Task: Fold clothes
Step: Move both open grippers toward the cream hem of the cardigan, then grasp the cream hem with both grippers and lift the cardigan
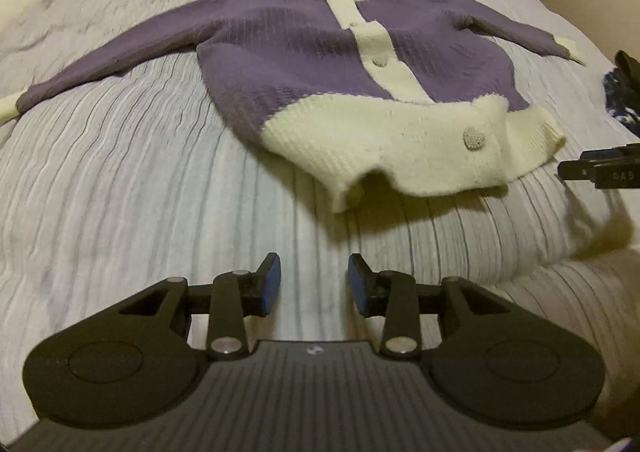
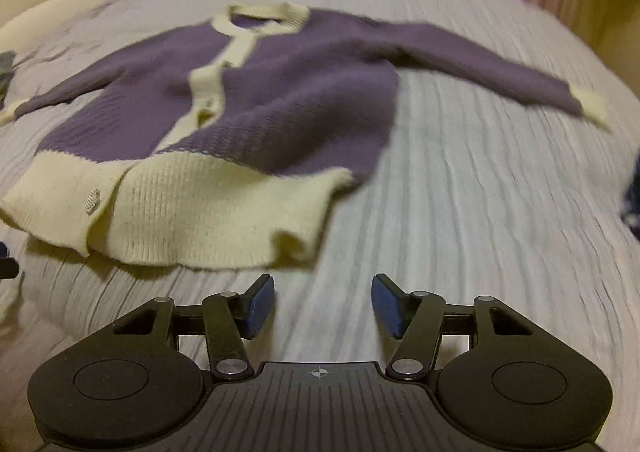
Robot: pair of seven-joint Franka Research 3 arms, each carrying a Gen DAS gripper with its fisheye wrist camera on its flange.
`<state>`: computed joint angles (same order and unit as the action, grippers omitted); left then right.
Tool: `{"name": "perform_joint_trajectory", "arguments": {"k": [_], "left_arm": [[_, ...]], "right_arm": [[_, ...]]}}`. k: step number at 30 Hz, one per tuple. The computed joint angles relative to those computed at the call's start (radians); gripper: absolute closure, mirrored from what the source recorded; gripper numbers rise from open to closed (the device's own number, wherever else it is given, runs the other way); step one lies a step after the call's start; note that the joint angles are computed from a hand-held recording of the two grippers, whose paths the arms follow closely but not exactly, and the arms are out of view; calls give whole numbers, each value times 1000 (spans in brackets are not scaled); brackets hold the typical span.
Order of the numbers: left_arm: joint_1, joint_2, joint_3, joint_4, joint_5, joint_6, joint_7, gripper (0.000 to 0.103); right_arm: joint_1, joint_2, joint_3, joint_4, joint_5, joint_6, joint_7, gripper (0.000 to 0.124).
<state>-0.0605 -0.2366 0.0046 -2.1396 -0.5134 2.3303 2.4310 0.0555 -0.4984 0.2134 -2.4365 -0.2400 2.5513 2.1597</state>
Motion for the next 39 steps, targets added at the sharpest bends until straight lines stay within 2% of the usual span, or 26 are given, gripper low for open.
{"name": "perform_joint_trajectory", "arguments": {"k": [4,6,8,12,15,17,18,19,22,27,29,30,31,32,33,35,39], "left_arm": [[-32,-5,-3,-49,-102,143,16,70],[-46,21,-8,-39,-135,195,15,70],[-51,44,-14,-28,-155,230,5,68],[-54,33,-14,-46,-178,253,65,68],[-50,42,-6,-33,-205,254,36,68],[-48,67,-5,-2,-243,259,19,72],[-49,82,-5,18,-272,263,26,81],[-49,95,-7,38,-306,268,42,86],[-45,116,-24,73,-389,310,90,85],[-10,134,-46,78,-327,269,50,82],[0,140,-49,74,-309,251,29,81],[5,145,-50,75,-303,236,19,87],[8,151,-51,81,-307,224,25,101],[11,155,-53,89,-310,218,35,102],[13,155,-58,96,-305,231,45,103],[16,146,-63,115,-275,259,76,103],[26,79,-33,171,-214,297,135,103]], "right_arm": [[-105,10,64,-61,-123,181,122,66],[-167,16,88,-64,-163,220,196,67],[-184,28,83,-65,-174,240,220,67],[-109,7,14,-96,-115,250,118,66],[-69,-44,10,-128,-76,208,41,66],[-61,-76,21,-152,-59,193,15,66],[-63,-84,28,-159,-54,189,7,66],[-69,-82,37,-158,-54,190,1,66],[-88,-67,60,-152,-68,200,-19,66],[-143,-38,100,-146,-100,271,25,67],[-190,6,127,-126,-126,315,57,67],[-221,30,149,-111,-148,331,79,79],[-223,57,143,-97,-156,345,88,107],[-190,87,105,-81,-120,355,65,113],[-167,106,79,-65,-100,357,47,116],[-163,100,71,-34,-109,325,36,117],[-72,-28,-29,23,-1,140,-58,118]]}}
